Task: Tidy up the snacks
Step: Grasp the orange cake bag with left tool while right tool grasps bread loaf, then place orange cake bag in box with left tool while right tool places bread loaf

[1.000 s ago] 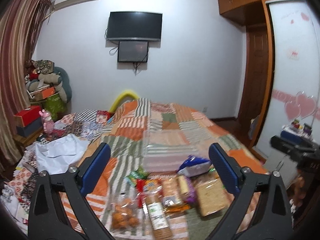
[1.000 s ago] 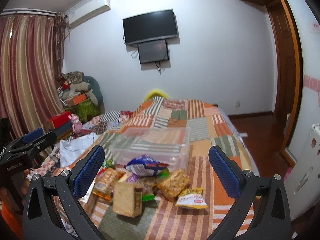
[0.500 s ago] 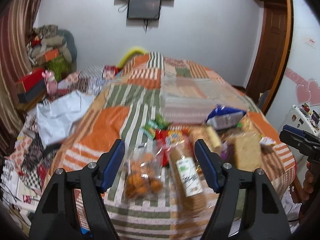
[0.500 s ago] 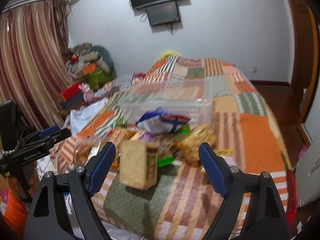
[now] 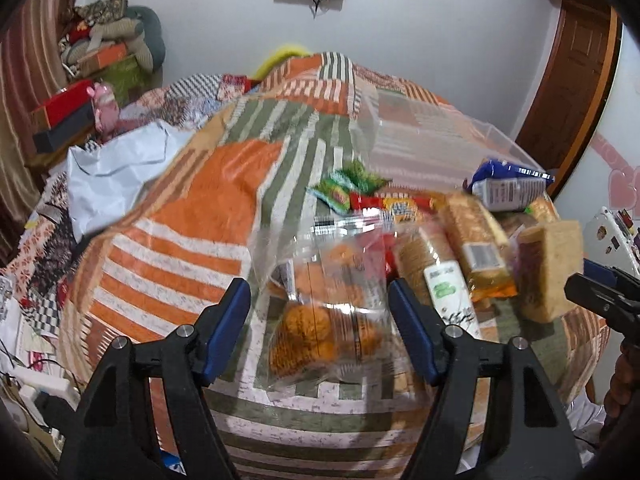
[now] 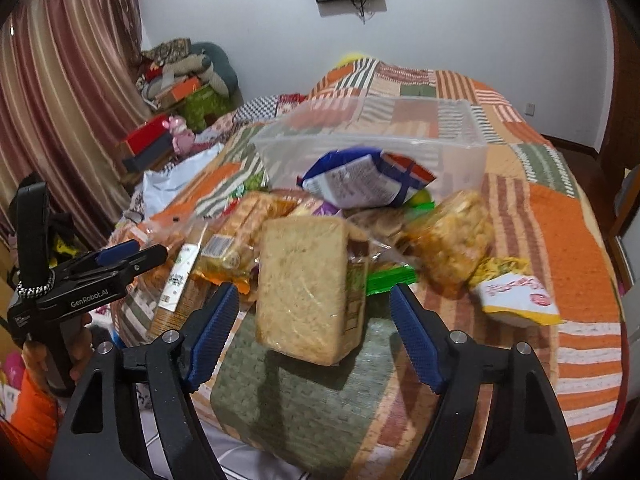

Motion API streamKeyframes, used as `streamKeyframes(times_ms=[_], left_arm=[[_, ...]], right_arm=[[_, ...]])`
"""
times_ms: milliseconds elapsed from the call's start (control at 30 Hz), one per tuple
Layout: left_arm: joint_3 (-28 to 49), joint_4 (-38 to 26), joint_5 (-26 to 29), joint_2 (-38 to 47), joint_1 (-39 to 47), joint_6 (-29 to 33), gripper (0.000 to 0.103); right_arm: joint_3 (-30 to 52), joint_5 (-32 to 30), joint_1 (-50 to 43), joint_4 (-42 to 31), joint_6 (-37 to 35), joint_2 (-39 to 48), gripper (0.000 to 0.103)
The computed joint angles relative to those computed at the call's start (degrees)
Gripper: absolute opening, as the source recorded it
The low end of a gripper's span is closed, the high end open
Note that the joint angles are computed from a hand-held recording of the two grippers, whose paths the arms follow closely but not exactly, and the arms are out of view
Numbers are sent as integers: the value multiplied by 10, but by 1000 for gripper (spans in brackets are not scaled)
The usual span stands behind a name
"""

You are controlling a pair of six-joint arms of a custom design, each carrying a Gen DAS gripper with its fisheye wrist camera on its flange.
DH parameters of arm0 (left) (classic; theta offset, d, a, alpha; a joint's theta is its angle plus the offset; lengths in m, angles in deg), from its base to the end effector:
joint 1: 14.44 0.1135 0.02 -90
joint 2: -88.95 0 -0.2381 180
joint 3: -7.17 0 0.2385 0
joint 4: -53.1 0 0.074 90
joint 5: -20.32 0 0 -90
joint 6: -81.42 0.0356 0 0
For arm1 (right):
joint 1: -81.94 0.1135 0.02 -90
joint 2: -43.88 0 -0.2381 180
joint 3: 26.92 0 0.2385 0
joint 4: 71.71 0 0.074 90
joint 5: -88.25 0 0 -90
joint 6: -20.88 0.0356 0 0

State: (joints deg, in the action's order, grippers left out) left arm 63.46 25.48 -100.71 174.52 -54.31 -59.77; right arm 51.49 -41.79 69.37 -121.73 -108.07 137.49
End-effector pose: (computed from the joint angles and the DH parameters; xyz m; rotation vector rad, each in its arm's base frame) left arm 0.2165 -0.1569 0.1467 -0.4272 2.3331 -0.0416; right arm 0.3052 -0.0446 0.1967 -0.7359 2.2966 0.5593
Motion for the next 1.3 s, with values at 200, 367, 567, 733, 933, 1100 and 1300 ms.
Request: streamKeyframes(times_ms=[200,367,567,733,933,1100,1300], left_arm=[[-11,51,35,34,15,11,71],[-22,75,46,40,25,8,66],[-19,68,21,44,11,7,61],[-21,51,11,23,6,4,58],[-14,17,-22,-16,-9,4,58],[11,-12,-48,-34,-21,15,57],[62,-32,-69,-36,-26,51,57]], right_arm=[[-9,38,28,23,10,8,75],[-20,55,35,45,19,5,69],[0,43,28,17,15,21,58],[-5,29,14,6,-1,7,57],[-9,11,4,3,-3,-9,57],[3,-13,-15,-13,-7,-18,57],[23,-33,-29,-8,10,-33,57]])
